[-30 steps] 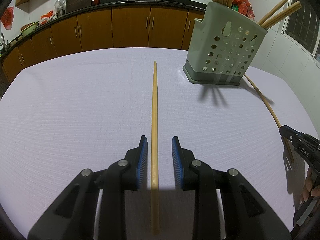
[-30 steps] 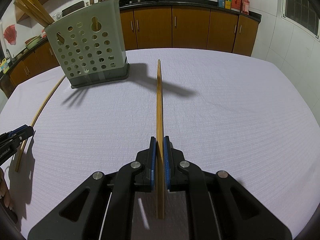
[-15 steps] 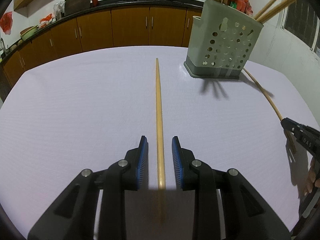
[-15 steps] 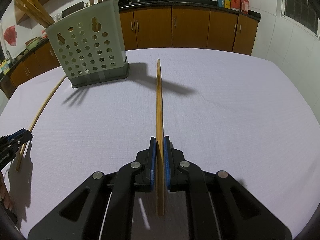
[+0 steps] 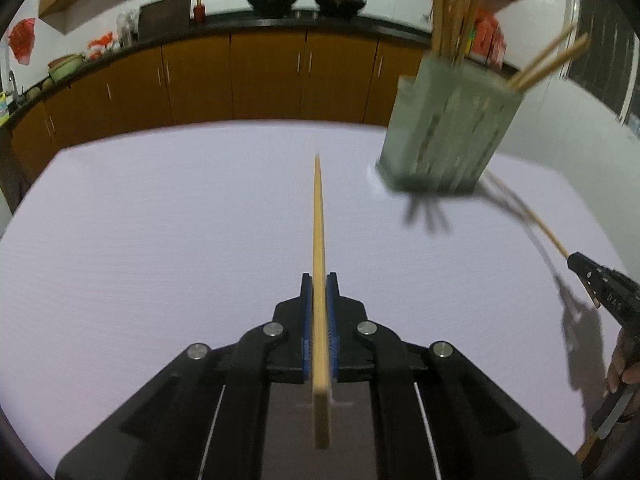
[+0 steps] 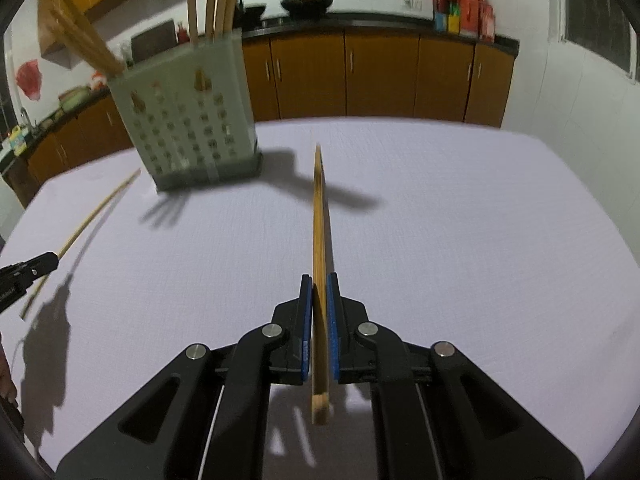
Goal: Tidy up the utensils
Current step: 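Lift both held chopsticks upright and lower them into the green holder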
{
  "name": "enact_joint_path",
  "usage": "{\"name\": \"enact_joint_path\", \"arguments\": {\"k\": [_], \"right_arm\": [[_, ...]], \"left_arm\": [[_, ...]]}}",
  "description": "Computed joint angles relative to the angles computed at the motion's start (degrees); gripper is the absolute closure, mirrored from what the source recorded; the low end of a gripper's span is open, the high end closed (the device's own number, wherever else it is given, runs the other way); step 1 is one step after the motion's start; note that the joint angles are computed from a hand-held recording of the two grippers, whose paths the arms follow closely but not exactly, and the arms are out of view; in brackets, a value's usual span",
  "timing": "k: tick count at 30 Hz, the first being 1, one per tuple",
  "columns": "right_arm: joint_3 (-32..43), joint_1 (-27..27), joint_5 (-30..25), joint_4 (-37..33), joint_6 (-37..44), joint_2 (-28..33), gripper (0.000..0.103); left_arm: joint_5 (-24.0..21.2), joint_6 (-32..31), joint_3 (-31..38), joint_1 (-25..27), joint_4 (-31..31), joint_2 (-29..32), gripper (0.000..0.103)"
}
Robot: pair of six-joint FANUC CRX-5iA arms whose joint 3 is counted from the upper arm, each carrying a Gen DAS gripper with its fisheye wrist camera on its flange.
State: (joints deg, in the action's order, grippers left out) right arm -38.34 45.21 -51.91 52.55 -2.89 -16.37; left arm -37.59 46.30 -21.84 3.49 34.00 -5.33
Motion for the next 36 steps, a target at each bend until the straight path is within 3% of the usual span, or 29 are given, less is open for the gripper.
{"name": "enact_joint_path", "arguments": {"k": [8, 19, 36], "right_arm": [[-0.86, 0.69, -2.86, 8.81, -4.25, -4.27, 0.095], [-0.81, 0.16, -2.71, 12.0, -5.57, -4.44, 0.095], [4.4, -2.04, 2.79, 26.76, -5.23, -5.4, 0.095]], "left_arm": [[4.21, -9.52, -2.54, -0.84, 12.86, -4.22, 0.095], [5.72, -12.15, -2.88, -1.54, 17.34, -4.74, 0.095], [4.28, -23.38, 0.12, -4.81, 31.77, -6.47, 0.095]]}}
